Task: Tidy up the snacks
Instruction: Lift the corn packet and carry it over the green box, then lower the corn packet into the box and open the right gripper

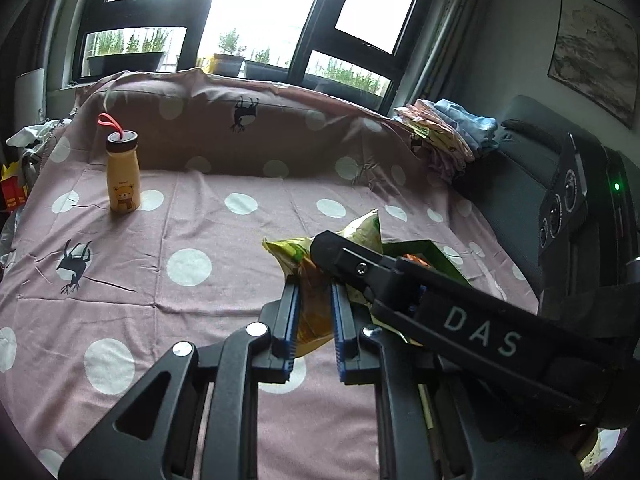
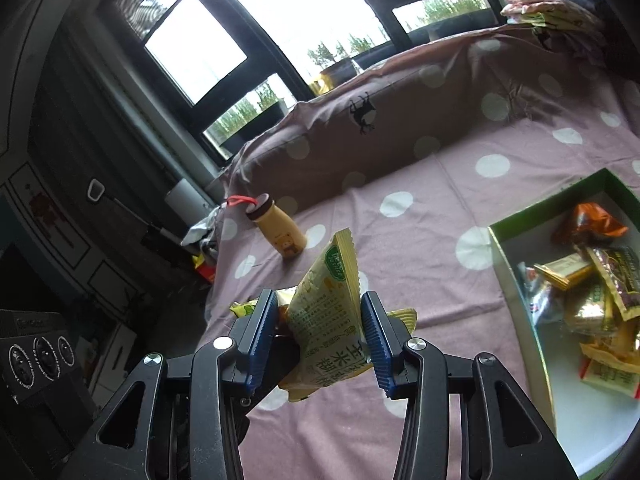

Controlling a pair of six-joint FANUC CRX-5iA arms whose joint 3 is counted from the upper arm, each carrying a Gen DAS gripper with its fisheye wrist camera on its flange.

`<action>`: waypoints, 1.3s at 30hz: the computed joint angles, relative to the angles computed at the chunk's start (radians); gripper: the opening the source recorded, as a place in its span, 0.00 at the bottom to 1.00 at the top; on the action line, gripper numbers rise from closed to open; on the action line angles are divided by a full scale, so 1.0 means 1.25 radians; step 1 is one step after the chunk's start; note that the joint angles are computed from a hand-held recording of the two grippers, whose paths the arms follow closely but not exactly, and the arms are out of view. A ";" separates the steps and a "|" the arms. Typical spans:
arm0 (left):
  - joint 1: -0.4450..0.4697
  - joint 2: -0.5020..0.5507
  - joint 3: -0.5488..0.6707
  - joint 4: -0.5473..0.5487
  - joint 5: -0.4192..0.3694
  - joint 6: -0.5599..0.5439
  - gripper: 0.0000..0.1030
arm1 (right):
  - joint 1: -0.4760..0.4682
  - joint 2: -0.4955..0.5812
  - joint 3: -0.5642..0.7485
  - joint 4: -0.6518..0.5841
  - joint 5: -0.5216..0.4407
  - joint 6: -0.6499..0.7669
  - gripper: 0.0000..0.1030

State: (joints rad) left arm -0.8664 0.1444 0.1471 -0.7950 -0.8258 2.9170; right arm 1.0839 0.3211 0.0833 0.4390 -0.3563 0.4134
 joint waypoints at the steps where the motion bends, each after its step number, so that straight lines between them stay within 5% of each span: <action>1: 0.003 0.003 0.002 0.015 0.013 -0.016 0.12 | -0.003 -0.013 -0.026 0.032 0.012 -0.038 0.45; 9: 0.000 0.073 0.072 0.075 0.063 -0.128 0.12 | -0.051 -0.098 -0.191 0.273 0.070 -0.311 0.45; 15: 0.027 0.137 0.123 0.183 0.116 -0.231 0.12 | -0.089 -0.132 -0.255 0.356 0.071 -0.420 0.45; 27: 0.069 0.271 0.222 0.425 0.155 -0.464 0.12 | -0.123 -0.162 -0.289 0.271 0.000 -0.429 0.45; 39: 0.111 0.339 0.221 0.665 0.194 -0.668 0.12 | -0.123 -0.136 -0.235 0.136 -0.133 -0.359 0.45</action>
State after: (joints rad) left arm -0.7278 0.5683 0.4239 0.0357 -0.5833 2.0822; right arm 0.9306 0.1505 -0.2099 0.6093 -0.5231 -0.0356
